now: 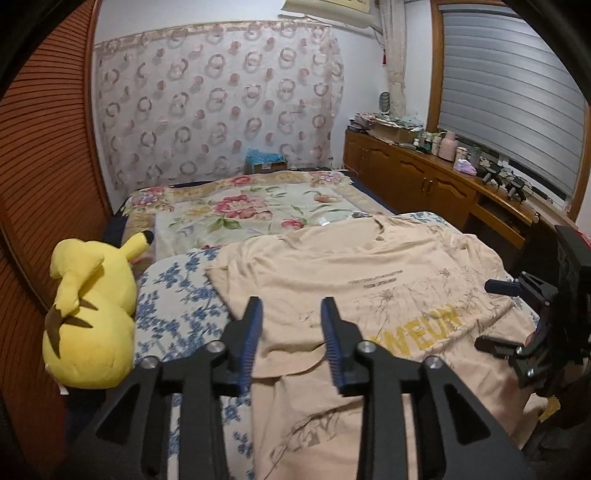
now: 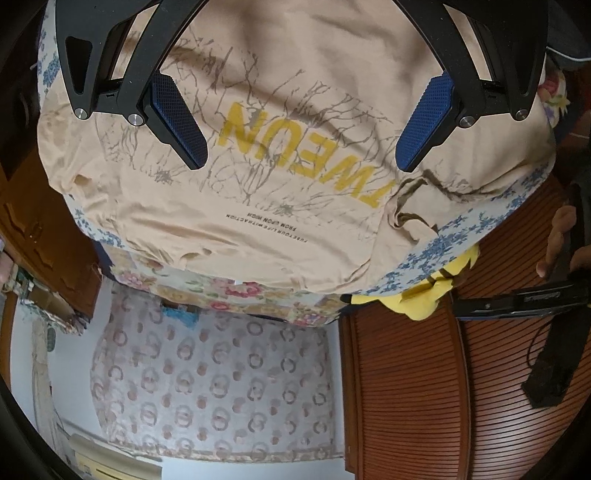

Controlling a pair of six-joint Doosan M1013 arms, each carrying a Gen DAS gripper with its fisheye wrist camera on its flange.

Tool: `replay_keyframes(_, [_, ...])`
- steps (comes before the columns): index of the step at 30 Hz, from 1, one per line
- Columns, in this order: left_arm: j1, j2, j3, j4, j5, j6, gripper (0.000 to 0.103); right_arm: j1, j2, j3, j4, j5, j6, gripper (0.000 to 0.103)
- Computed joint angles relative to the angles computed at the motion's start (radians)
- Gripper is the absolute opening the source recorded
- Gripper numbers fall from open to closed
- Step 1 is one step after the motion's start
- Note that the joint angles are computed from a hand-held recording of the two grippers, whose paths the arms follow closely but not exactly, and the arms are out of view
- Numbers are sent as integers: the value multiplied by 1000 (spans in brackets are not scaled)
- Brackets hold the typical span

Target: Fold small clothes

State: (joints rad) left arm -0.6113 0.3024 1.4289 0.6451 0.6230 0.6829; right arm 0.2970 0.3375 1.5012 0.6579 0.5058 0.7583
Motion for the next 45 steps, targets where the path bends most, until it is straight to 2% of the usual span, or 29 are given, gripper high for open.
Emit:
replay_keyframes(3, [-3,-21,37,56,10,-73,46,2,21,-33,33,50,-58,97])
replay_keyframes(5, [-4,-35,61,92,12,-120,59,8,38,-61,46,87,-94,89])
replay_keyframes(13, [-7,-87,154,213,30,-302,60,53,143,-222,33,259,-136,59])
replay_keyframes(23, [-6,-107,206,255,49,-393,62,129,268,-405,-12,422,-131,40])
replay_keyframes(25, [-5,-110,213,257,50,-403,63,144,288,-431,-33,444,-124,39])
replay_keyframes(30, [-1,-123,238,270,45,-436,63,167,320,-476,-77,479,-114,39])
replay_keyframes(34, [1,-123,245,266,40,-445,64,191,345,-509,-191,480,-66,38])
replay_keyframes(38, [1,-119,248,253,35,-437,64,198,351,-518,-227,458,-33,10])
replay_keyframes(41, [1,-115,247,243,32,-426,65,189,343,-509,-195,429,-45,4])
replay_keyframes(45, [0,-111,245,236,29,-420,65,163,322,-495,-88,371,-55,3])
